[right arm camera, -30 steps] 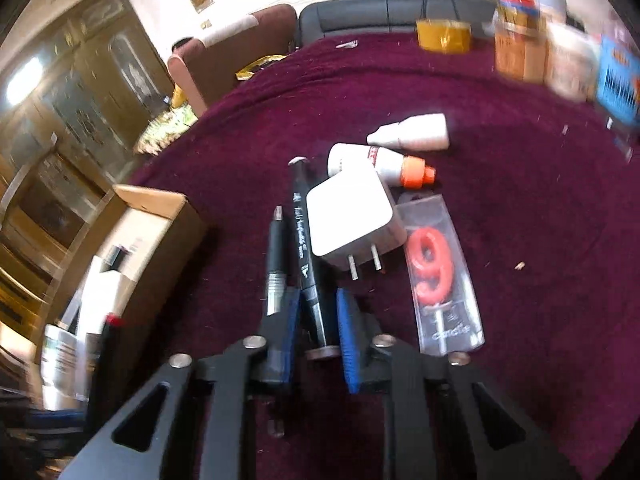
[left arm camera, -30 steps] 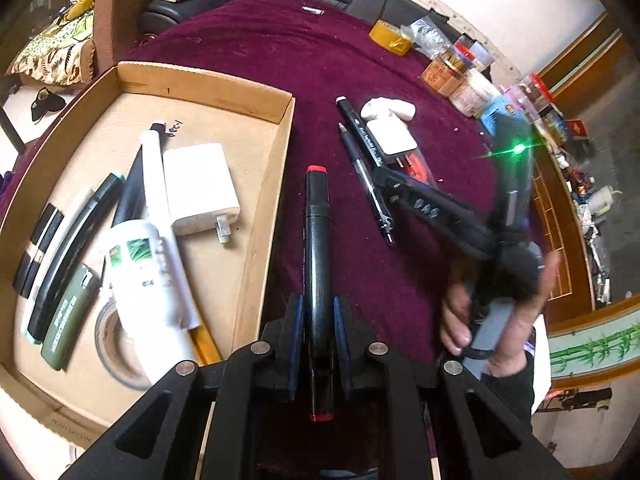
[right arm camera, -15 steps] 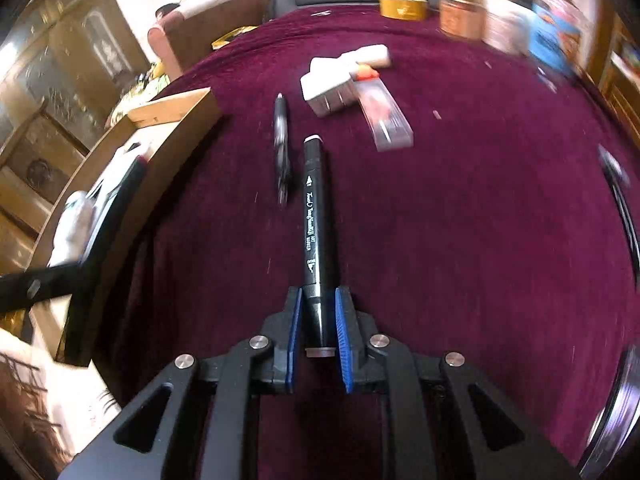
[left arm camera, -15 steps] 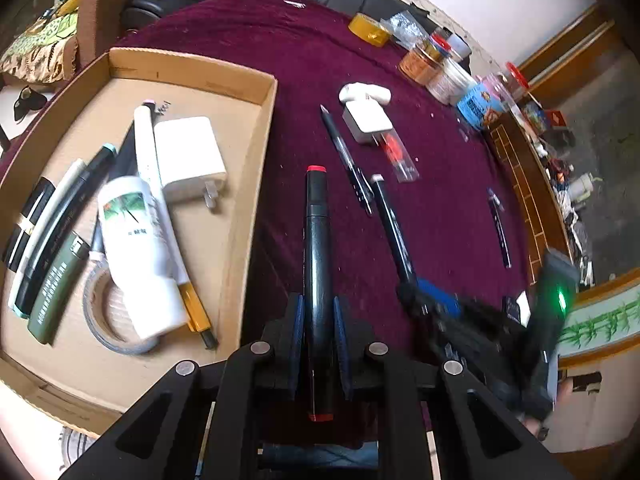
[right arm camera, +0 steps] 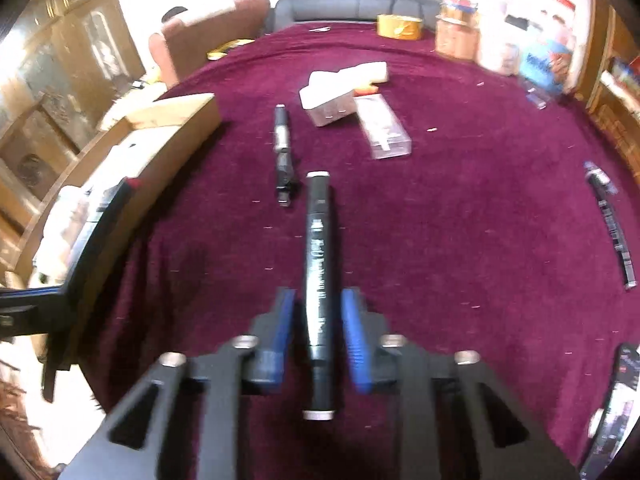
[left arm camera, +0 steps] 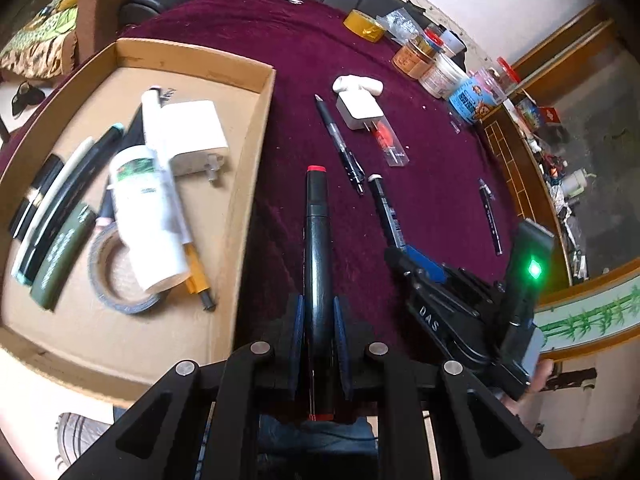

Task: Organize rigid objects
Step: 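Carry both black markers into the tray and open both grippers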

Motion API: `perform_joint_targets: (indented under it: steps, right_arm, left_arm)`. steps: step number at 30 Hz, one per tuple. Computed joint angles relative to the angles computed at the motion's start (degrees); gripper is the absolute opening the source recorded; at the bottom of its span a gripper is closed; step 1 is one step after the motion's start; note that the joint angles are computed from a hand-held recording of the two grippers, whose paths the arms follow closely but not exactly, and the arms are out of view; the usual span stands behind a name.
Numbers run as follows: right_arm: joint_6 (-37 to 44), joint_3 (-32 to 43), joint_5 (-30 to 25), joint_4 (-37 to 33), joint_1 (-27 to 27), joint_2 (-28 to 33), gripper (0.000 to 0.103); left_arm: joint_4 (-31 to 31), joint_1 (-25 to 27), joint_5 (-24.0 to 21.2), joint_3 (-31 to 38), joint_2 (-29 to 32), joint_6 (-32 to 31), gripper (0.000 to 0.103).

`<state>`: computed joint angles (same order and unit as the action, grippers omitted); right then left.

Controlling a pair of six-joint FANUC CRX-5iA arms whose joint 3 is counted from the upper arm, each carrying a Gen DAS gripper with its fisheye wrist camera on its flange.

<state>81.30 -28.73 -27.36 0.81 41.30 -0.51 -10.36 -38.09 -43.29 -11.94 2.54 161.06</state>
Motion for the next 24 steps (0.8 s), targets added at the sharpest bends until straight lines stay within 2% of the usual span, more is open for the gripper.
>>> perform_joint_targets:
  steps: [5, 6, 10, 12, 15, 18, 21, 24]
  right_arm:
    - [-2.7, -1.8, 0.3, 0.8, 0.0, -1.7, 0.014]
    - [-1.1, -1.5, 0.0, -1.8, -0.5, -2.4, 0.014]
    - [15.4, 1.9, -2.9, -19.7, -2.4, -7.2, 0.014]
    - [21.3, 3.6, -5.2, -25.5, -2.3, -8.2, 0.015]
    - [30.3, 8.4, -11.6, -35.2, -2.6, -7.1, 0.015]
    - [34.5, 13.3, -18.5, -41.7, -2.1, -3.7, 0.015]
    - [33.6, 15.2, -19.8, -41.4, 2.4, -1.9, 0.015]
    - [26.0, 14.9, -15.7, -33.5, 9.1, -0.8, 0.015]
  left_arm:
    - [-2.8, -0.3, -1.9, -3.2, -5.3, 4.6, 0.015]
    - [-3.0, -0.1, -2.2, -4.0, -6.3, 5.4, 0.015]
    - [-6.6, 0.0, -6.2, -6.5, -11.4, 10.6, 0.015]
    - [-8.2, 0.1, -7.8, -7.2, -13.0, 12.4, 0.015]
    - [-10.3, 0.7, -11.0, -8.1, -14.9, 14.4, 0.015]
    - [-10.1, 2.0, -12.2, -9.1, -15.4, 13.4, 0.015]
    - [-8.5, 4.1, -11.3, -11.2, -16.0, 11.5, 0.015]
    - [-7.9, 5.1, -11.0, -12.2, -15.7, 9.9, 0.015]
